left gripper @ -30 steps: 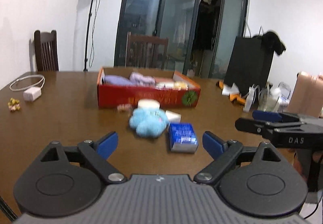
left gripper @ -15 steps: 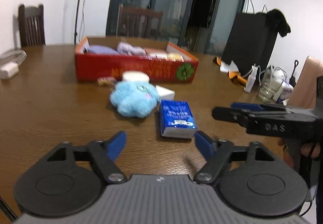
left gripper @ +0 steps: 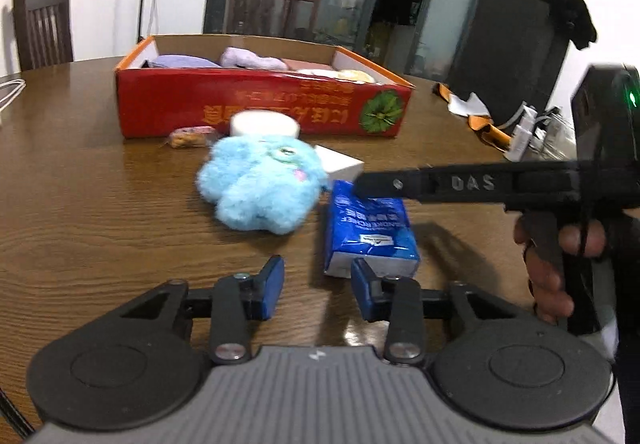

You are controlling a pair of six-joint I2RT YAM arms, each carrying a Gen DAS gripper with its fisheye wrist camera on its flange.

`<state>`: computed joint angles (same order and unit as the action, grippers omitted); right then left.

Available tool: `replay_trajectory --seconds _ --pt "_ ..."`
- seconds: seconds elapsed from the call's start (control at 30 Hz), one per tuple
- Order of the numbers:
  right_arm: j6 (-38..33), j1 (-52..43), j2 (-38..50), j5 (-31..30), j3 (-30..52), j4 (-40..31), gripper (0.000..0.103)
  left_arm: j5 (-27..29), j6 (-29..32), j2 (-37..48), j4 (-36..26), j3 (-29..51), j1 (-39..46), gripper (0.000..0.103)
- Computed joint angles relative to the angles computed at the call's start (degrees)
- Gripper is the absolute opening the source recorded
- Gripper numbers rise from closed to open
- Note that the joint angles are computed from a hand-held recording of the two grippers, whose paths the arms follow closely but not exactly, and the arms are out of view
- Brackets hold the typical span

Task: Organize soft objects
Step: 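Grasp the blue tissue pack with the right gripper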

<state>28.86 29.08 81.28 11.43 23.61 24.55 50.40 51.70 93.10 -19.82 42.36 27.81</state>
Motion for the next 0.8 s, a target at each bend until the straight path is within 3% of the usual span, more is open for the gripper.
replay_trajectory --seconds 0.1,0.27,0.47,0.63,0.8 --pt "1.92 1.28 -1.75 0.11 -1.89 0.34 0.026 -0.35 -2.51 0.6 1.32 0.61 0.49 0.036" --pt "7.85 10.05 -11.14 6.72 -5.51 -7.4 0.029 -0.85 -5.43 0.52 2.96 0.74 0.97 0.035" --pt "11.44 17.38 -20.88 14.51 -7.34 -15.04 0.029 1.85 -6.11 2.93 -4.64 5.82 4.37 0.037" --pt "11.36 14.0 -19.8 12.25 -8.06 -12.05 0.029 5.42 -1.52 5.08 -15.39 10.16 5.76 0.04" --pt "12.14 12.91 -14.37 9.95 -8.46 -5.71 0.029 5.04 -2.24 4.57 -16.06 9.26 3.46 0.04"
